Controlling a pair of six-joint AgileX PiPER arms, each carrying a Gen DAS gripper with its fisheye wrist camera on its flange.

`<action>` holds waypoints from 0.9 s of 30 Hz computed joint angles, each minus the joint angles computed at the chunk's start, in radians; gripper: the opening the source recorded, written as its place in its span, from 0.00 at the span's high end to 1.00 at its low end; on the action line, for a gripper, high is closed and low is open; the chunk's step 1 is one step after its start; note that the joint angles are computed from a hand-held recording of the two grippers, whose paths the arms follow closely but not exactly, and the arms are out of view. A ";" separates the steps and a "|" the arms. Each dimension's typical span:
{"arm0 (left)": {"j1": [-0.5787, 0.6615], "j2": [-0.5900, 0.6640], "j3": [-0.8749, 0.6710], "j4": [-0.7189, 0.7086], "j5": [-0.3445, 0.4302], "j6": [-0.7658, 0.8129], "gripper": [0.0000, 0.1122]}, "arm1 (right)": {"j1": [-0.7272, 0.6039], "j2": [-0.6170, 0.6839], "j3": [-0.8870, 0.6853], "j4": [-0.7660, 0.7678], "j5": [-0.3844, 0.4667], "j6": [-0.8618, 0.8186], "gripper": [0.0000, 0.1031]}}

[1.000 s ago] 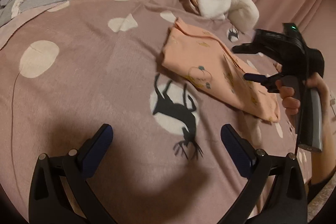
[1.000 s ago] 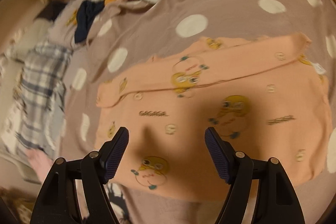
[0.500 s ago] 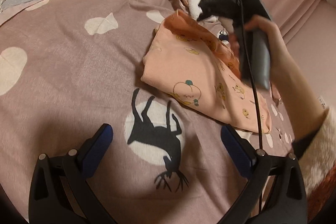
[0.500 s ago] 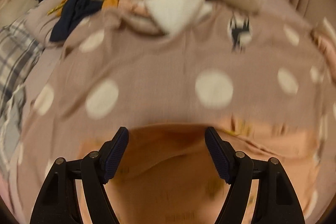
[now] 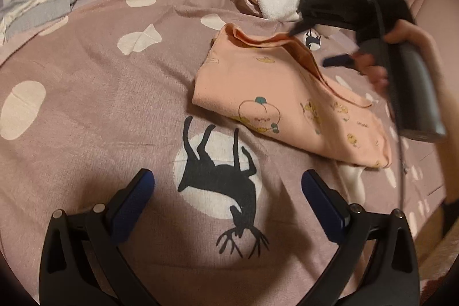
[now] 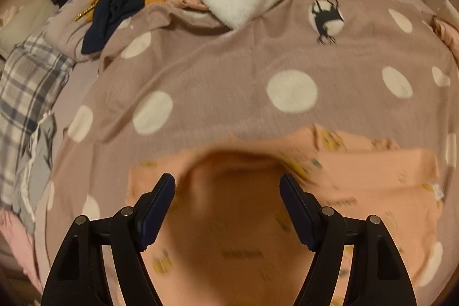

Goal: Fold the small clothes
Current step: 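Open both tools, release the folded hem and pull back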

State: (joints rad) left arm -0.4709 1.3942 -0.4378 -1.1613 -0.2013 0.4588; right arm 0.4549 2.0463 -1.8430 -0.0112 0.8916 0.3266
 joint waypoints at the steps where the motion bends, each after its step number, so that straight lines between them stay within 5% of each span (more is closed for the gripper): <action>1: -0.003 0.003 0.001 -0.014 -0.005 0.015 0.09 | -0.004 -0.014 0.015 -0.022 0.028 0.011 0.27; 7: 0.037 0.006 0.024 0.272 -0.002 -0.284 0.09 | -0.085 -0.095 0.178 -0.053 0.052 -0.021 0.27; 9: 0.028 0.011 0.023 0.238 -0.012 -0.266 0.09 | -0.131 -0.079 0.200 -0.034 0.079 -0.035 0.27; 14: -0.017 0.029 0.000 0.000 -0.045 -0.039 0.09 | -0.228 -0.040 0.223 0.074 -0.002 -0.121 0.26; 24: 0.034 0.051 -0.015 0.166 -0.016 -0.197 0.09 | -0.223 0.252 -0.363 -0.146 0.037 0.105 0.27; 27: 0.033 0.044 -0.006 0.211 -0.020 -0.244 0.09 | -0.246 0.214 -0.347 -0.058 0.020 0.089 0.26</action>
State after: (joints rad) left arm -0.4375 1.4379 -0.4436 -0.9501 -0.2216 0.2152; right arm 0.2088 2.2602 -2.1899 -0.0696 0.9115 0.4155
